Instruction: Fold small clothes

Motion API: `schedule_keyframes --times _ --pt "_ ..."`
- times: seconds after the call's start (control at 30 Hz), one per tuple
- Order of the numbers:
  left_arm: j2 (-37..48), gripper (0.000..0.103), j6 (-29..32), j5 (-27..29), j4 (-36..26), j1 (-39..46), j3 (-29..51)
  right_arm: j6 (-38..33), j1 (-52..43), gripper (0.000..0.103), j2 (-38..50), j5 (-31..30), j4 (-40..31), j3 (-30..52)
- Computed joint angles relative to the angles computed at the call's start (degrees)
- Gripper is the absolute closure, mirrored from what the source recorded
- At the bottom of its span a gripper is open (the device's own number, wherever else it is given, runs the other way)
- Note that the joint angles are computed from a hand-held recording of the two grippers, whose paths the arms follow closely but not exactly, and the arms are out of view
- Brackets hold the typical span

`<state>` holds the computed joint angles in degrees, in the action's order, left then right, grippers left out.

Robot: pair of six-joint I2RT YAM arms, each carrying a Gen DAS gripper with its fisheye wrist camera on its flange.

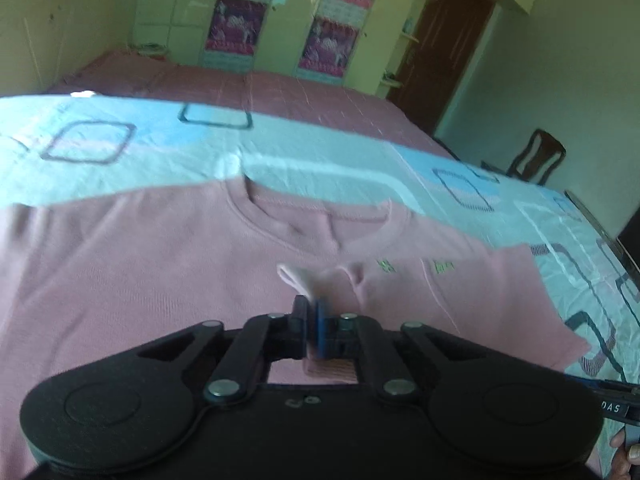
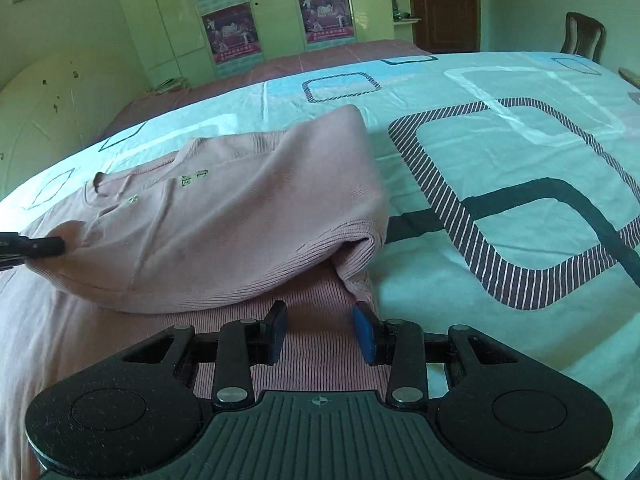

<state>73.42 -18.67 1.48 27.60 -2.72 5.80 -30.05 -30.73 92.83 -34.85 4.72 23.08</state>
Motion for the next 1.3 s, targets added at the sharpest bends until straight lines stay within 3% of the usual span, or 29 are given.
schedule_keyframes --times 0.07,0.13,0.33,0.37,0.43,0.5,0.53,0.67,0.8,0.87,0.93,0.97,1.07,1.1,1.13,1.2,1.3 --pt "-4.4 0.101 2.9 -0.7 -3.2 4.1 -1.1 -0.9 -0.8 0.065 1.0 -0.4 0.2 0.4" --pt "-0.4 0.101 6.2 2.2 -3.8 8.8 -0.2 -1.0 -0.8 0.065 1.6 -0.6 0.5 0.5" --pt "3.5 0.098 6.6 6.4 0.4 11.7 -1.8 -1.9 -0.6 0.065 1.3 -0.2 0.0 0.5" --pt "3.6 0.091 6.4 7.0 0.7 12.2 -2.1 -2.0 -0.6 0.065 1.2 -0.1 -0.2 0.6" --pt "3.5 0.061 6.8 7.7 1.8 13.5 -3.2 -2.6 -1.1 0.065 0.0 -0.4 -2.3 1.0" --pt "3.1 0.050 8.1 8.2 2.6 14.8 -3.7 -3.4 -2.8 0.065 -2.2 -2.4 -4.0 1.1" --pt "3.7 0.049 8.8 9.0 2.7 15.7 -3.3 -3.4 -4.2 0.065 -3.3 -3.9 -4.6 1.2" --pt "12.5 0.050 10.5 12.6 7.3 18.1 0.0 0.8 -3.5 0.065 -2.0 -6.3 -1.8 4.1" --pt "23.4 0.053 8.5 16.4 13.6 20.1 4.5 15.0 1.5 0.065 10.1 -6.7 3.2 15.2" --pt "25.5 0.063 6.9 19.2 13.2 21.4 6.6 20.0 4.1 0.065 17.6 -7.1 1.8 23.2" --pt "27.9 0.092 5.6 22.3 13.0 22.4 8.4 23.1 6.3 0.065 23.6 -7.5 0.2 29.9" --pt "28.9 0.095 5.4 22.9 12.8 22.3 9.1 23.9 7.4 0.065 26.0 -6.9 -0.6 32.8" --pt "28.0 0.098 6.0 19.3 17.2 19.7 6.7 23.7 9.3 0.066 31.1 -7.8 -4.7 39.4" --pt "26.8 0.098 5.9 17.6 22.4 18.9 3.7 20.7 9.5 0.078 31.4 -9.8 -5.6 40.0" --pt "25.8 0.098 6.1 16.1 26.7 18.3 1.2 17.0 10.4 0.101 30.4 -7.9 -4.7 38.9" --pt "25.0 0.098 8.3 9.7 24.6 15.6 1.2 14.1 12.2 0.101 30.2 -2.1 -2.6 37.6" --pt "28.1 0.094 9.7 6.6 23.8 13.9 2.8 12.7 13.6 0.100 28.3 1.3 2.3 34.1"
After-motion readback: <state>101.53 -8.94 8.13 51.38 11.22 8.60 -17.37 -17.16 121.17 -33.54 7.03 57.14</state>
